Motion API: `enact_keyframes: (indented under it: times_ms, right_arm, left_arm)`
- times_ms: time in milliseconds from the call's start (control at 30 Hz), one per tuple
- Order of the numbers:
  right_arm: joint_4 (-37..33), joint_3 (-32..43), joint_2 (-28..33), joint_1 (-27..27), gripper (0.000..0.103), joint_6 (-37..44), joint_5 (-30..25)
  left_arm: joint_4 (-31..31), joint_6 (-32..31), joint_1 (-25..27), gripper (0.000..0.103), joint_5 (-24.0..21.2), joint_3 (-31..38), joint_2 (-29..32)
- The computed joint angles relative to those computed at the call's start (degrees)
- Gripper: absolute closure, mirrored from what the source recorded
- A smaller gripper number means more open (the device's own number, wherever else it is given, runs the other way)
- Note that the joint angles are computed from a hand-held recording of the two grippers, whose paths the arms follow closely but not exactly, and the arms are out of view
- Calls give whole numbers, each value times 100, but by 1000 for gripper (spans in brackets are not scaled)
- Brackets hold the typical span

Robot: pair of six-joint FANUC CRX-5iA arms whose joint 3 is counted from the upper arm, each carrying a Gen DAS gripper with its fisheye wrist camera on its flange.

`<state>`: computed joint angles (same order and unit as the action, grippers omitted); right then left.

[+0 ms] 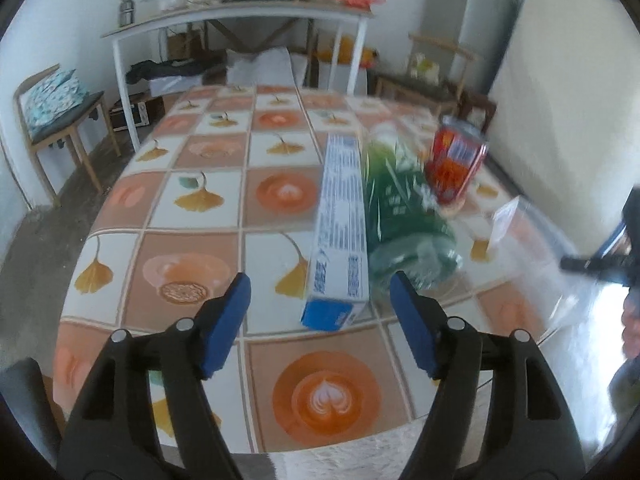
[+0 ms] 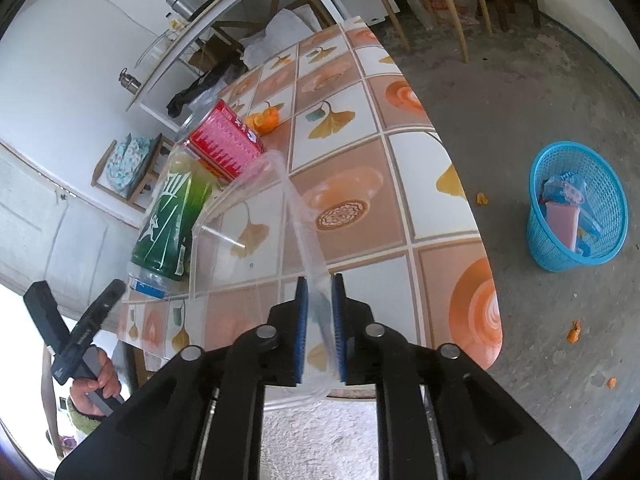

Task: Collect trash
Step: 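Grasp the white-and-blue toothpaste box with the left gripper while the right gripper holds the container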

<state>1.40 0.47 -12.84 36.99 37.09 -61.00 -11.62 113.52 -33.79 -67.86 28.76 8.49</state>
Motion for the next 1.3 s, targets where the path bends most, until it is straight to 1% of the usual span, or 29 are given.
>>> enact_keyframes:
  times_ms: [67,167,267,300,333,433,500,533,633,767,867,933,1067,1200,1300]
  right_arm:
    - [17,11,18,21,86,28,-23]
    - [-12,40,46,17,86,77,-31]
    - [-15,71,75,20,86,91,-58]
    - [-13,78,81,26,86,103,-68]
    - [-1,78,84,41,86,91,-71]
    - [-4,89,103,48,86,85,-70]
    - [8,85,97,51,86,62,-75]
    - [4,80,88,51,86,69,-65]
    - [10,52,82,57,86,74,-42]
    - [-51,78,114,25,86,92,-58]
    - [-39,66,104,27,86,51,-19]
    - [-64,70,104,24,86,77,-12]
    - [-176,124,134,-27,86,237,-35]
    - [-256,260,256,-60,86,376,-224]
    - [-183,341,350,-3,86,354,-337]
  left_arm:
    - [-278,-46,-130,35,-307,282,213]
    - [-644,-178,-296,35,-525,553,401]
    - [-733,-263,-325,35,-516,622,456]
    - [-818,-273,-357,38,-513,656,481]
    - [-862,-295,-375,43,-546,697,511]
    - [-853,-276,-365,51,-638,780,582]
    - [-816,-227,-344,68,-636,768,581]
    - [-788,-173,-321,71,-657,775,586]
    - [-576,-29,-201,71,-523,631,495]
    - [-675,179,-203,72,-496,541,419]
    - [-832,510,-229,72,-629,566,381]
    - [-791,751,-178,72,-621,411,245]
    - [-823,946,-191,72,-703,208,47]
    - [-786,1085,-166,72,-638,-43,-164]
    - [-777,1184,-163,72,-585,-183,-281]
